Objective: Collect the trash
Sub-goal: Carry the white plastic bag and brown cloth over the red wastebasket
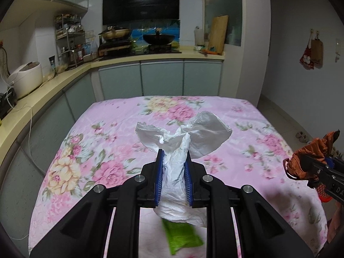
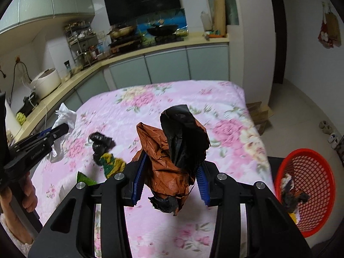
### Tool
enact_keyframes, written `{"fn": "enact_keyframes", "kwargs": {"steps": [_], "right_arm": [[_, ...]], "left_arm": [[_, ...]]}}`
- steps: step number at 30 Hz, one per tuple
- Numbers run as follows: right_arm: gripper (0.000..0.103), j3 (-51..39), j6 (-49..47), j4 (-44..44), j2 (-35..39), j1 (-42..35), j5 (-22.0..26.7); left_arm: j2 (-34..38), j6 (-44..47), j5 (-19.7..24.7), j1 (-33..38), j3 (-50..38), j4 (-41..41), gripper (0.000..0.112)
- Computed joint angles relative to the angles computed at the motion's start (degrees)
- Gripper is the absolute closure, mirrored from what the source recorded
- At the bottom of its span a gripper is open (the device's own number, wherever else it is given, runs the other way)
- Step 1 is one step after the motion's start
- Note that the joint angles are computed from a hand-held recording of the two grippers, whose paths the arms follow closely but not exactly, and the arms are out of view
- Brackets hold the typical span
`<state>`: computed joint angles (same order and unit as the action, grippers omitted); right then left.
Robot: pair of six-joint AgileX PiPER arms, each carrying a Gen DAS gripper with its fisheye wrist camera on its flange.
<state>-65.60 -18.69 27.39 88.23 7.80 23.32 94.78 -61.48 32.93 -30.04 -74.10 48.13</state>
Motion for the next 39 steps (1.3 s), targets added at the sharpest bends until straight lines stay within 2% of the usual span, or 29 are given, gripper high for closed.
{"fn": "enact_keyframes", "kwargs": {"steps": [15,22,39], "right_arm": [[0.063,3.66,-8.98,10.01,-6.52,-8.10,0.37],[0.063,4.56,-12.61,14.21,-7.87,-13.07,2.65],[0.063,5.66,-13.98,15.80,-8.24,-24.75,4.24]], "left_arm": [[3.09,2.04,2.63,-6.87,-7.06,-0.64,0.095],[5.69,4.26,3.20,-9.72,-11.07,-1.70,0.095],[17.94,18.08,5.69,-15.59,-28.77,-12.09,0.095]]}}
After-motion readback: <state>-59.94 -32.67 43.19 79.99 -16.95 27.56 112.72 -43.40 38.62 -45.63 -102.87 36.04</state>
